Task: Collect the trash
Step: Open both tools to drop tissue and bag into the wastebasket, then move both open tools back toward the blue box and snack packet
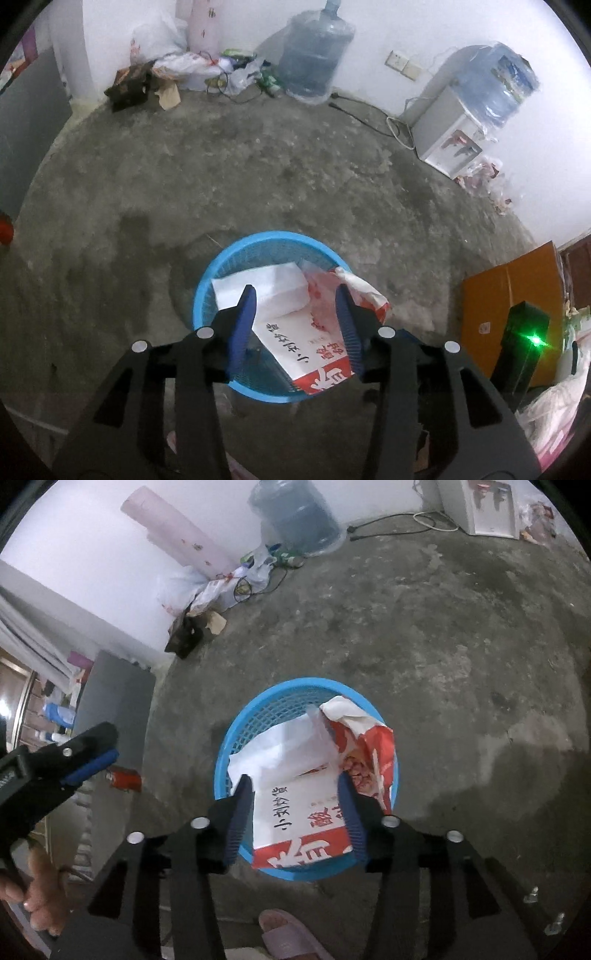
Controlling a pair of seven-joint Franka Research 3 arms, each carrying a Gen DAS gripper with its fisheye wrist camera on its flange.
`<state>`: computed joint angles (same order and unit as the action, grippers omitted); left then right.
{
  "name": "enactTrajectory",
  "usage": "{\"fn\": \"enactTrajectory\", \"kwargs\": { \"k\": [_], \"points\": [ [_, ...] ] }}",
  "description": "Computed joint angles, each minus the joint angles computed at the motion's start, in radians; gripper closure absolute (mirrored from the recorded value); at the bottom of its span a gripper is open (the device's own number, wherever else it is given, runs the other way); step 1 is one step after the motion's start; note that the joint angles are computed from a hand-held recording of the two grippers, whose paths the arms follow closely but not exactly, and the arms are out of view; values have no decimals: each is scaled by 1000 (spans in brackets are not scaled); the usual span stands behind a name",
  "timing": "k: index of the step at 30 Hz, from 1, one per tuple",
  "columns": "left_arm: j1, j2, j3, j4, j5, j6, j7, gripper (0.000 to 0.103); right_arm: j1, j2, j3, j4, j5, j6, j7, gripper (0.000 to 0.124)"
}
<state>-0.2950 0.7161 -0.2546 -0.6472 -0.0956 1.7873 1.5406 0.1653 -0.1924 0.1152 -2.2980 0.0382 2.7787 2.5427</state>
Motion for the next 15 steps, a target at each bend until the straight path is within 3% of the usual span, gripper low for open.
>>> {"fn": "enactTrajectory", "kwargs": {
  "k": [2, 9, 15],
  "points": [
    [1, -9, 2, 4, 3, 5, 1, 54, -9, -9, 8, -5, -23, 2, 25, 73],
    [45, -190, 3, -191, -1, 84, 12, 45, -14, -34, 34, 27, -81, -41, 45, 72],
    [133, -421, -1, -435, -80, 156, 72, 36, -6, -63, 76, 116, -186, -116, 56, 66]
  ]
}}
